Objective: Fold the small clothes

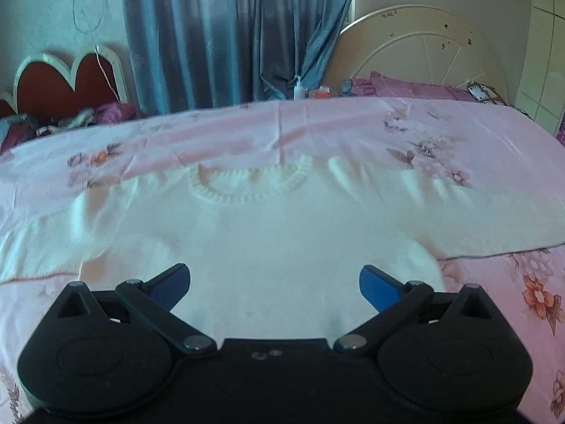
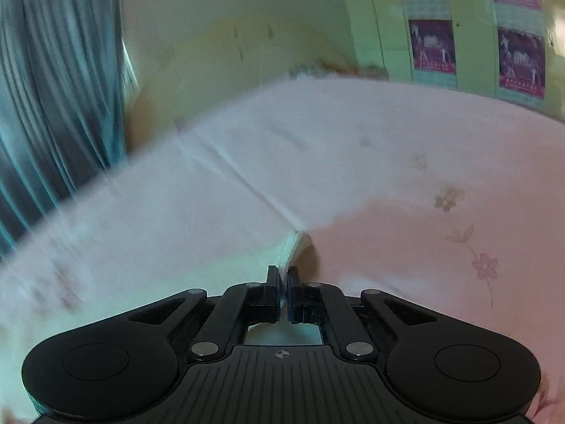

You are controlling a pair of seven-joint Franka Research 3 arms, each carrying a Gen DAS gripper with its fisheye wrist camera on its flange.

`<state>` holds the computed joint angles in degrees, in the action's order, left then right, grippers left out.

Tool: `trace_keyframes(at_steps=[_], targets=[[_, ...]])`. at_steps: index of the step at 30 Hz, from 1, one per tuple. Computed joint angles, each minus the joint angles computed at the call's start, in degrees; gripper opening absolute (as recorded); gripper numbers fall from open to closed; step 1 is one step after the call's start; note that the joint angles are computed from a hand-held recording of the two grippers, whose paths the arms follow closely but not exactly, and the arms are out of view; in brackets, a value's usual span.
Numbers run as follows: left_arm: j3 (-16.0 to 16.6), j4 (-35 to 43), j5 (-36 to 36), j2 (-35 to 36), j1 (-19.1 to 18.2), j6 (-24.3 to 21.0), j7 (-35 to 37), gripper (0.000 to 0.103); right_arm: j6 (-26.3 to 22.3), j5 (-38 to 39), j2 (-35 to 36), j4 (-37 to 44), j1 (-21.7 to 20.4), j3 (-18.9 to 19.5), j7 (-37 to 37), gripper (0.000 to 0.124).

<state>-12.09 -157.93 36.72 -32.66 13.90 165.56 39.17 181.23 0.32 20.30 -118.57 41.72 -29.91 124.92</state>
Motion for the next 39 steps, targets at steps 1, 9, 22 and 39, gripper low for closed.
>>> trace_keyframes(at_steps=[1,9,22,39], targets=[[2.29,-0.39,-1.33,-0.15,-1.7,-0.69,2.16,0.102,0.23,-3.62,0.1,0.3,1.27,-1.6,2.84,0.002],[10.79,-4.89,-6.77,-1.41,-2.74,0.76,14.1,0.097,5.47,-1.47,-4.17,-0.21,14.01,-4.8,-5.87,0.002],[20.87,-11.7,-15.63,-9.76,1.31,1.94,33.26,0.102,-1.54,-1.25,5.55,18.03,10.53,21.58,-20.09,0.002],[31.15,-11.99,-32.5,-10.82,-3.54,4.7,46.83,0.086,-1.97,0.79,10.05,20.3,6.64,31.02,-28.52,0.049]])
